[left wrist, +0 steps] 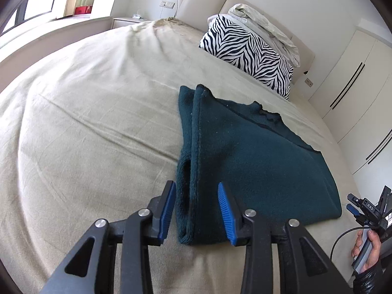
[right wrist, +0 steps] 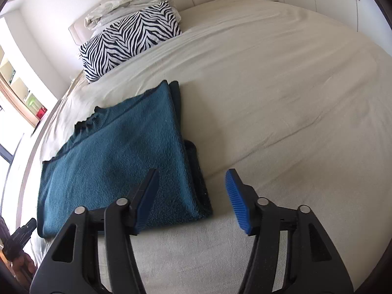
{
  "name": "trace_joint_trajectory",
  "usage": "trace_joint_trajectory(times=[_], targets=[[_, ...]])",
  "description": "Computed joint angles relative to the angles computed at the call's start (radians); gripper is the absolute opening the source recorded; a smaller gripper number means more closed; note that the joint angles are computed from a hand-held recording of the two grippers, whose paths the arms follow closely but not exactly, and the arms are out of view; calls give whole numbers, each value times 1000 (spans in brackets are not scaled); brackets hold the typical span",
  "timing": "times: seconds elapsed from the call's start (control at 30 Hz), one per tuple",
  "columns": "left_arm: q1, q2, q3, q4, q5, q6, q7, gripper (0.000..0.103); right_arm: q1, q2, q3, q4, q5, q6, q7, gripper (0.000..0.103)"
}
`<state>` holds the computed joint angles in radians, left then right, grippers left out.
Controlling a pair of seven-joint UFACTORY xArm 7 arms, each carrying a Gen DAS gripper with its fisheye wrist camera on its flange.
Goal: Fold small clothes
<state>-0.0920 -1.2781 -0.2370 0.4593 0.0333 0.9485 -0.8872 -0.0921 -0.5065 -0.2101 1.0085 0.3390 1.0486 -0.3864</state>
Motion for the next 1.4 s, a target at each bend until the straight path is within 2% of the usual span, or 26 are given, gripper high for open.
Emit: trace_joint_trajectory(times=[0.07, 0.1, 0.17, 0.27, 0.37, 0.5, 0.53, 0.6, 0.63, 0.73, 0.8, 0.87, 0.9, 0.93, 0.97, 1.0, 1.03, 1.13, 1.2, 1.3, 1.4], targets=[[27, 75, -8, 59, 41, -30, 33, 48, 29, 19, -2, 40, 43, -4, -12, 63], [40, 123, -12, 85, 60, -57, 51, 54, 51, 44, -7, 72, 79, 13, -19, 63], [71, 251, -18, 147, 103, -105, 92, 60, 94, 110, -8, 137, 157, 70, -24, 63], [125, 444, -43, 232, 170, -168, 112, 60, 142, 223, 5, 217, 320, 161, -37, 62], [164, 589, -66, 292, 240, -214, 88, 60, 165, 315, 73, 249, 425, 182, -21, 62], [165, 729, -56, 331, 294, -195, 38, 60, 170, 451, 152, 273, 557, 203, 43, 62], [158, 746, -49, 323, 310, -198, 30, 61, 166, 482, 169, 274, 572, 205, 69, 62], [143, 740, -41, 291, 351, -229, 9, 64, 155, 498, 196, 252, 570, 145, 86, 52], [134, 739, -31, 288, 356, -233, 7, 64, 144, 502, 197, 244, 588, 130, 66, 44], [111, 735, 2, 270, 351, -263, 12, 67, 96, 506, 181, 229, 619, 97, 39, 33], [111, 730, -4, 264, 361, -265, 2, 67, 59, 492, 160, 210, 592, 27, 54, 32], [112, 732, -11, 266, 374, -262, -8, 68, 16, 486, 133, 196, 624, -4, 70, 24], [111, 731, -12, 265, 377, -262, -12, 68, 1, 477, 127, 193, 612, -26, 94, 22], [110, 729, -11, 263, 379, -264, -15, 68, -7, 457, 130, 188, 559, -69, 129, 24], [108, 726, -10, 259, 380, -266, -18, 68, -41, 432, 166, 177, 491, -116, 172, 26], [108, 725, -9, 258, 382, -268, -19, 68, -42, 411, 161, 168, 465, -132, 193, 26], [109, 726, -11, 258, 386, -269, -22, 68, -6, 395, 113, 165, 481, -106, 196, 26], [111, 728, -17, 258, 397, -267, -33, 68, 11, 329, 100, 136, 562, 37, 122, 27], [112, 727, -21, 256, 405, -267, -41, 68, 53, 279, 94, 109, 618, 175, 62, 27], [109, 723, -20, 253, 409, -268, -47, 68, 144, 193, 127, 25, 663, 322, -4, 27], [101, 714, -10, 244, 401, -279, -44, 68, 208, 157, 166, -47, 638, 368, -10, 27]])
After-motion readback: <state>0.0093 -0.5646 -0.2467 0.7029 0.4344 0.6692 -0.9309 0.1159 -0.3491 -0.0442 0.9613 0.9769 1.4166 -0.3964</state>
